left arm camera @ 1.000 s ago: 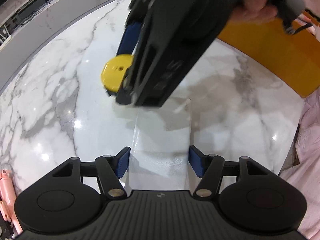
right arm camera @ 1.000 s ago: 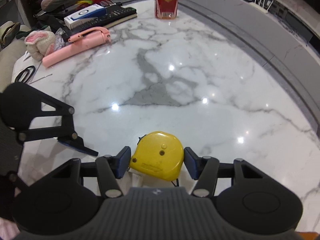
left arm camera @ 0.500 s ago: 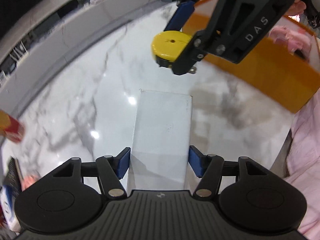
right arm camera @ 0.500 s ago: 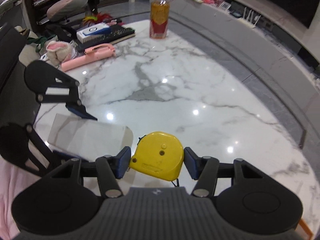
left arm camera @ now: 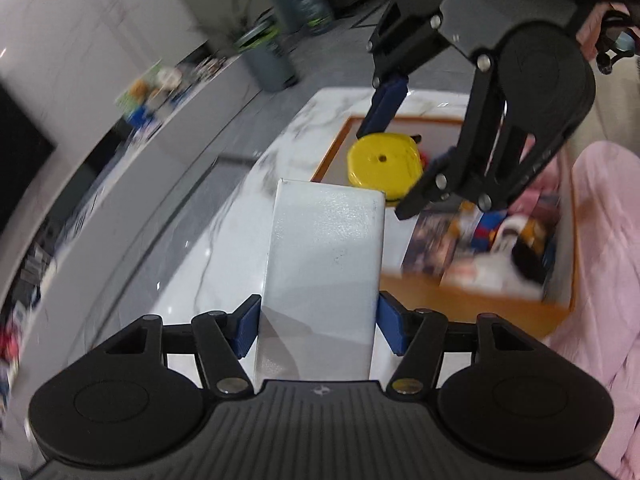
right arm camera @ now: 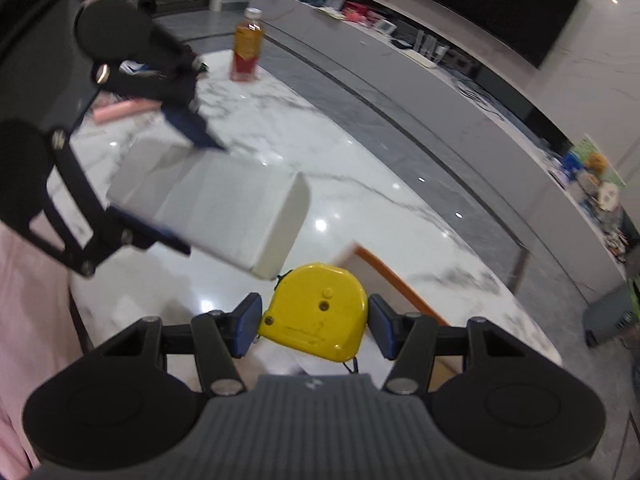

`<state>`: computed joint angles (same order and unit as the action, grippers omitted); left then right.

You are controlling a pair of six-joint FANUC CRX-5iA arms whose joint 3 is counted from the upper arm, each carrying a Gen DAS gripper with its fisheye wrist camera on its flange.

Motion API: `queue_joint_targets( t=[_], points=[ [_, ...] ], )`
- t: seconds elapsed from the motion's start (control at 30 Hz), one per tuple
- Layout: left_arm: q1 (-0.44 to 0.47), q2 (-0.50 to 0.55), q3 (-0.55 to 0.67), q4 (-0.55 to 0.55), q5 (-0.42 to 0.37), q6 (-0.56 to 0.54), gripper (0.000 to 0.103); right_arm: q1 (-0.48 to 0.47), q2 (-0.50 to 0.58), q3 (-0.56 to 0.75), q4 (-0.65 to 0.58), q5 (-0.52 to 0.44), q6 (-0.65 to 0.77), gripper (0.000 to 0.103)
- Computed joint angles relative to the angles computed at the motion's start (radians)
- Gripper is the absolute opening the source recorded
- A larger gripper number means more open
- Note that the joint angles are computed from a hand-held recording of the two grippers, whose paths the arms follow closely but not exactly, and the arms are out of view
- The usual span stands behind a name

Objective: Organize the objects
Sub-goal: 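Carry the white box and tape measure over the orange box with both tools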

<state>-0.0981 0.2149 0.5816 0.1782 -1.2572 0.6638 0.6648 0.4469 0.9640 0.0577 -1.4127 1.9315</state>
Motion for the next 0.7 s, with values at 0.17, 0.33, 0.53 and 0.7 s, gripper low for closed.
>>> queue_joint_targets(
  t=[0.17,0.33,0.53,0.7],
  points=[
    [-0.081,0.126,0.14,-0.01,-0.019,-0.014,0.071,-0.063,-0.099,-0.157,0.014,0.06,0.013,0.059],
    [-0.145,0.246,0.268,-0.052,-0.06,-0.046,0.071,-0.117,-0.138,-0.242,0.006,0.079,0.037,0.059],
    [-0.182,0.389,0.435,-0.102,-0.138,-0.075,0.071,-0.167,-0.135,-0.275,-0.019,0.093,0.064,0.059],
    [-0.191,0.511,0.591,-0.132,-0.234,-0.097,0.07,-0.195,-0.117,-0.275,-0.051,0.106,0.076,0.059]
  ],
)
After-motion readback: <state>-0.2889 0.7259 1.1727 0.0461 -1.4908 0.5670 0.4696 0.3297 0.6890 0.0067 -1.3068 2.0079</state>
